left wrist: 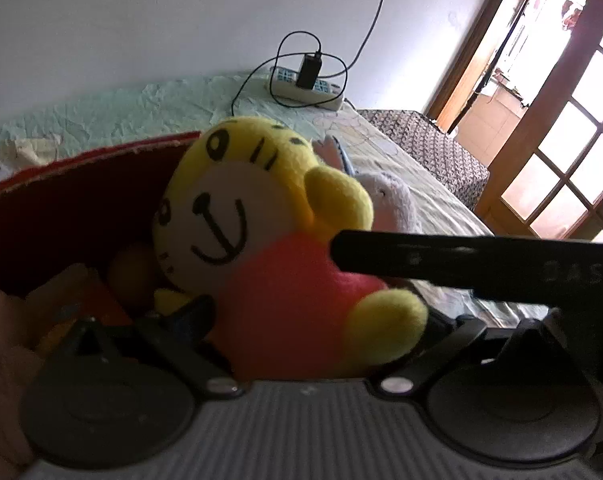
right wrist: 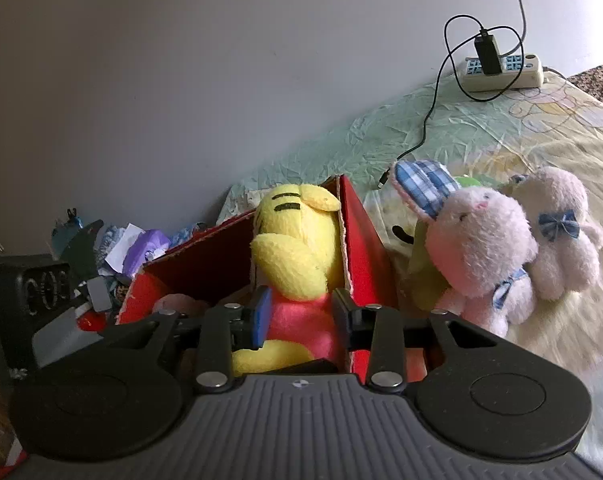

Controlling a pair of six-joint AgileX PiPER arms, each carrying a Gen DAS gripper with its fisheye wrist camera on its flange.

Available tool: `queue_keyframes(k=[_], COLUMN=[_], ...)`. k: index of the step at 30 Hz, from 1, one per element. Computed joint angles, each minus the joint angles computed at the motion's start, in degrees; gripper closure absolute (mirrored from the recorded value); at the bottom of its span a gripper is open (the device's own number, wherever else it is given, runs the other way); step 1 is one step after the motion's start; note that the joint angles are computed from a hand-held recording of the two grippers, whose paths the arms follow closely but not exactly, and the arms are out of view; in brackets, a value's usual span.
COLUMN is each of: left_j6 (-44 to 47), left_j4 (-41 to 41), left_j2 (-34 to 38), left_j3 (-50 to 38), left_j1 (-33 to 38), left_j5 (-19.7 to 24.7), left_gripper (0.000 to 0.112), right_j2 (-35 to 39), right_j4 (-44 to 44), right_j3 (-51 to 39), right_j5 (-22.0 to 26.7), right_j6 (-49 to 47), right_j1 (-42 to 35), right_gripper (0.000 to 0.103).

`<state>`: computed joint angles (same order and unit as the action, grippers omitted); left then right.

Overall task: Organize objects
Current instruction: 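Lower the tiger plush into the box and open the right gripper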

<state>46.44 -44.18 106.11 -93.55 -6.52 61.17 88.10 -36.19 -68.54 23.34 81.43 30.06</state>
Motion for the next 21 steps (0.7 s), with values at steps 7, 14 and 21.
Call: queue_keyframes(k=[7,14,21], left_j6=[-5.42,-8.67,-11.16], left_j4=[6.92,9.04,11.94], left_j2=[0.16,1.37,0.55], left_j3=[-2.16,-4.19,-4.26], left_j1=[-3.19,-2.97,-4.16], left_j5=[-0.81,1.25,0.72], left_gripper=[0.012,0.010,0.010], right_j2=[0.07,-0.86,-1.49], right_j4=[-2.69,-10.52,-12.65], right_j3=[2.17,4.60,6.29], right_j5=[-1.92,-3.08,-5.59], right_j6=[5.04,12.58,15.39], right_j1=[-0.09,0.73,-0.15], right_gripper=[0.081,0.085,0.087])
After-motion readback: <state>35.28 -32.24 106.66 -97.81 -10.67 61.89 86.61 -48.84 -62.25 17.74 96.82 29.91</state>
